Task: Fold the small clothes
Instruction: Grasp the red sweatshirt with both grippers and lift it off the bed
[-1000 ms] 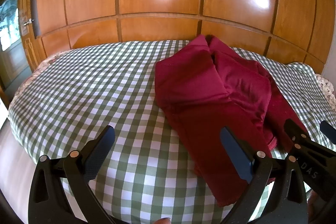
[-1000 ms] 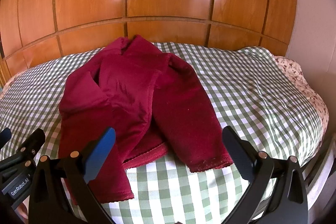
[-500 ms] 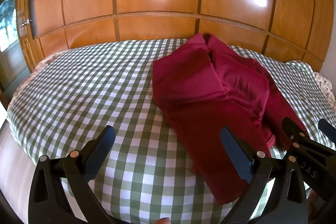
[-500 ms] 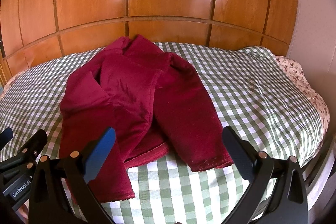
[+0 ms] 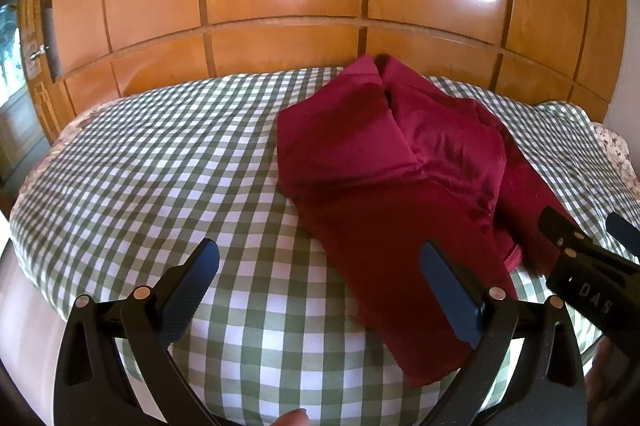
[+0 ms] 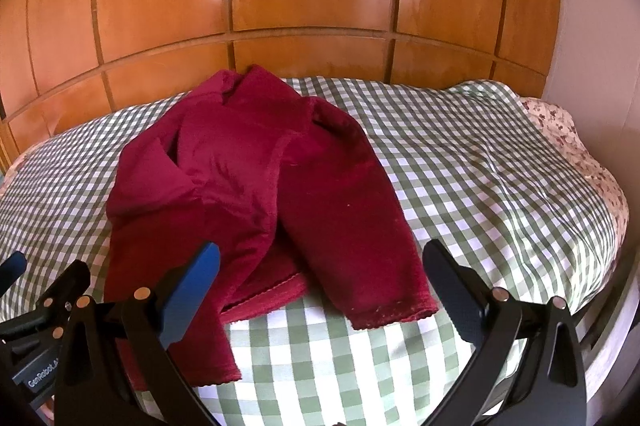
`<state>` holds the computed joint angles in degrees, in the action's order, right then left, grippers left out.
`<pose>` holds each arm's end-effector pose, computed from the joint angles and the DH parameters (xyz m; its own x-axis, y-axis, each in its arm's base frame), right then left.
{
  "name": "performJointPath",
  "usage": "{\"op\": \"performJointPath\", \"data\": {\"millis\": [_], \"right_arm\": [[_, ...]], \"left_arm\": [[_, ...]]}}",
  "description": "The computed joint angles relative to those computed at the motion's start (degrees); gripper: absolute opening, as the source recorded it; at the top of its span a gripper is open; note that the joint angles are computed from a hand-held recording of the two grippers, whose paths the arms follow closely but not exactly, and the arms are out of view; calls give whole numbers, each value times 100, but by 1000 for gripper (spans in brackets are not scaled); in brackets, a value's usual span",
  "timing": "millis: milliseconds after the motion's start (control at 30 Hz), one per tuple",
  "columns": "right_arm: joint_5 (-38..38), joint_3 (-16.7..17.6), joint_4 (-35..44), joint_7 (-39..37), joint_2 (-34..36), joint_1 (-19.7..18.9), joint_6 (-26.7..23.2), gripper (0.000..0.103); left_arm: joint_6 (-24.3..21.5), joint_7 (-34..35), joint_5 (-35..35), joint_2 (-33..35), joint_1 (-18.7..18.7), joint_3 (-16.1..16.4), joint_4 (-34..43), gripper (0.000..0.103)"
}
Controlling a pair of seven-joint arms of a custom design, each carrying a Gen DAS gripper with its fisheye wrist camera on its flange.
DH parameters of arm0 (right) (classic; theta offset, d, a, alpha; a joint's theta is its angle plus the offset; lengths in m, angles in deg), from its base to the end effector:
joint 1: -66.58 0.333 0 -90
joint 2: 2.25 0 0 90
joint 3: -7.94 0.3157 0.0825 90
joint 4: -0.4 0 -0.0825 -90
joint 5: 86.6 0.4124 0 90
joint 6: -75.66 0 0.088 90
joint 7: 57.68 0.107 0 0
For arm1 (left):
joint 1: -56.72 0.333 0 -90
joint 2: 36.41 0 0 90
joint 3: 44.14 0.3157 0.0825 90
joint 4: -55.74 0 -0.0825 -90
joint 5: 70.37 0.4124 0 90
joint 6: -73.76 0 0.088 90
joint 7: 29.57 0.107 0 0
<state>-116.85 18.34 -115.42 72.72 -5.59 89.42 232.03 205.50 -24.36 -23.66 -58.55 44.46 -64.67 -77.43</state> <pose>0.5007 0.3534 0.5499 0.2822 -0.9593 -0.0098 -0.6437 -0.1818 -0.7434 0.4214 -0.2668 0.5122 0.4261 -0.9047 0.0046 -0.5847 -0.2793 -0.7617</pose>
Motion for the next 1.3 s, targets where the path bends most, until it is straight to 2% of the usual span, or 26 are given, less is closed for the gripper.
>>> {"op": "performJointPath", "data": {"millis": [200, 300, 333, 400, 500, 533, 633, 667, 700, 733, 767, 833, 867, 933, 1067, 1133, 1167, 1200, 1300], "right_arm": [[169, -96, -31, -86, 38, -80, 96, 101], [547, -186, -34, -351, 61, -134, 182, 100], [713, -210, -41, -466, 65, -149, 208, 97], [1007, -260, -25, -672, 90, -193, 223, 82], [1534, -342, 35, -1022, 141, -260, 144, 73], [1774, -362, 34, -1216, 146, -268, 134, 69], [2169, -381, 67, -1559, 162, -289, 78, 68], [2292, -380, 90, -1677, 185, -287, 84, 66], [2455, -382, 96, -1825, 194, -280, 105, 63], [2730, -378, 116, -2044, 216, -260, 117, 62], [3067, -378, 168, -2315, 252, -239, 95, 61], [4079, -362, 337, -3183, 374, -184, 31, 59], [4491, -343, 440, -3577, 448, -167, -8, 58], [5208, -278, 776, -4267, 696, -145, -177, 56], [5462, -158, 1631, -4715, 1392, -64, -609, 54], [5564, -78, 2159, -4954, 1803, -25, -1020, 38], [5363, -114, 2332, -4883, 1942, 69, -1140, 18], [5143, -149, 2561, -4799, 2097, 163, -1342, 9], [5153, -92, 2645, -5062, 2090, 182, -1400, 8]], "left_arm": [[137, 266, -124, 134, -48, 83, 49, 100], [606, 659, -402, 209, -100, 253, 77, 98], [910, 760, -418, 253, -96, 300, 85, 95], [1212, 1069, -494, 439, -85, 326, 221, 85], [1733, 1865, -1067, 905, -179, 515, 493, 69], [1780, 2086, -1240, 1086, -190, 541, 618, 69], [1910, 2335, -1524, 1438, -162, 570, 895, 69], [1880, 2324, -1483, 1538, -143, 551, 992, 69], [1650, 2235, -1216, 1661, -116, 486, 1146, 67], [1472, 2196, -1074, 1717, -132, 459, 1222, 50], [1397, 2305, -1178, 1759, -152, 497, 1243, 38], [1855, 2535, -1763, 1593, -143, 669, 919, 14], [2070, 2535, -1875, 1472, -109, 719, 742, 6], [2458, 2625, -2217, 1173, -53, 820, 379, 4], [2785, 2154, -2201, 488, 285, 774, -188, 4], [2777, 1911, -2081, 190, 509, 705, -351, 4], [2746, 1759, -1981, 49, 658, 658, -415, 4], [2686, 1618, -1896, -124, 800, 633, -498, 4], [2261, 1125, -1574, -662, 1361, 582, -697, 3]]}}
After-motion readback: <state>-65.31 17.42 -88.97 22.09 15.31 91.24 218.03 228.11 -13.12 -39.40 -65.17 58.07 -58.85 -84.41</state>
